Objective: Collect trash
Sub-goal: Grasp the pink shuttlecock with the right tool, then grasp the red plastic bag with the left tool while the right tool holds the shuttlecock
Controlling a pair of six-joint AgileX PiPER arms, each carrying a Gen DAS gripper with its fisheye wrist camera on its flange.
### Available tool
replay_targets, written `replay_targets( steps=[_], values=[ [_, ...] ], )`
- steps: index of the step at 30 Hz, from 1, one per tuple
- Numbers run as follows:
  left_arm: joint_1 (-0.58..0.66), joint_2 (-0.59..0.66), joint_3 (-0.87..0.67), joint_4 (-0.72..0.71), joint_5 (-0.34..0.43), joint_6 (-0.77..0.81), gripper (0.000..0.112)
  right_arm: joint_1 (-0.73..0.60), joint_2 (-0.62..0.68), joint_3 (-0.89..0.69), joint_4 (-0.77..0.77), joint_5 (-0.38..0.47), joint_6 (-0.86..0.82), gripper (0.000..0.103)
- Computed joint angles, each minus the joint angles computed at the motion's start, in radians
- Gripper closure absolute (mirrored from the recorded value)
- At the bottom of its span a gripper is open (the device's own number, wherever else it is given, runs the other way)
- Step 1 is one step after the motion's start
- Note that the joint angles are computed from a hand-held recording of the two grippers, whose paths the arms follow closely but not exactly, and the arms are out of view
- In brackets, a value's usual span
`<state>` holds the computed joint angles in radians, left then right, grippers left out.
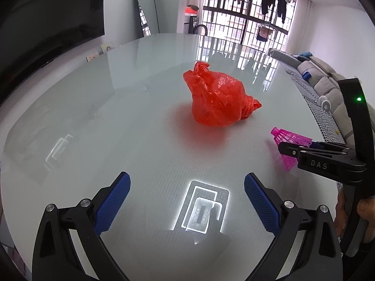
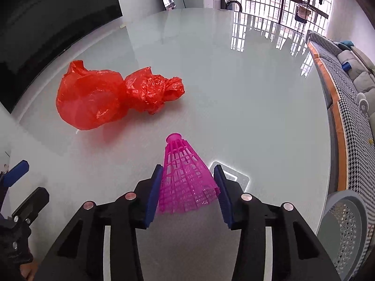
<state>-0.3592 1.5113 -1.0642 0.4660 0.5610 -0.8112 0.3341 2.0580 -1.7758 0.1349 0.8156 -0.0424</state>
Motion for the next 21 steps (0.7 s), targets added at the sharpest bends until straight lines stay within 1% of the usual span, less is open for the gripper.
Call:
replay_targets(
  steps=[2,5,7,10,16,21],
  values=[
    [-0.003,0.012,-0.017,-0.017,0.004,0.018,0.016,-0.014,-0.048,0.075,0.040,-0.045,-0.015,0.064],
    [-0.010,0.033,-0.052,-0.034,0.013,0.037,0.016,-0.036,-0.121,0.179,0.092,-0.099,-0.044,0.064],
    [-0.014,0.047,-0.080,-0.042,0.017,0.049,0.016,-0.052,-0.157,0.220,0.121,-0.120,-0.060,0.064],
    [-0.016,0.080,-0.137,-0.037,0.028,0.053,0.016,-0.068,-0.248,0.343,0.173,-0.174,-0.092,0.064],
    [-0.010,0.177,-0.304,-0.040,0.071,0.081,0.016,-0.131,-0.314,0.383,0.269,-0.164,-0.188,0.064],
    [0.002,0.288,-0.463,-0.061,0.111,0.117,0.016,-0.164,-0.340,0.394,0.331,-0.151,-0.250,0.064]
  ],
)
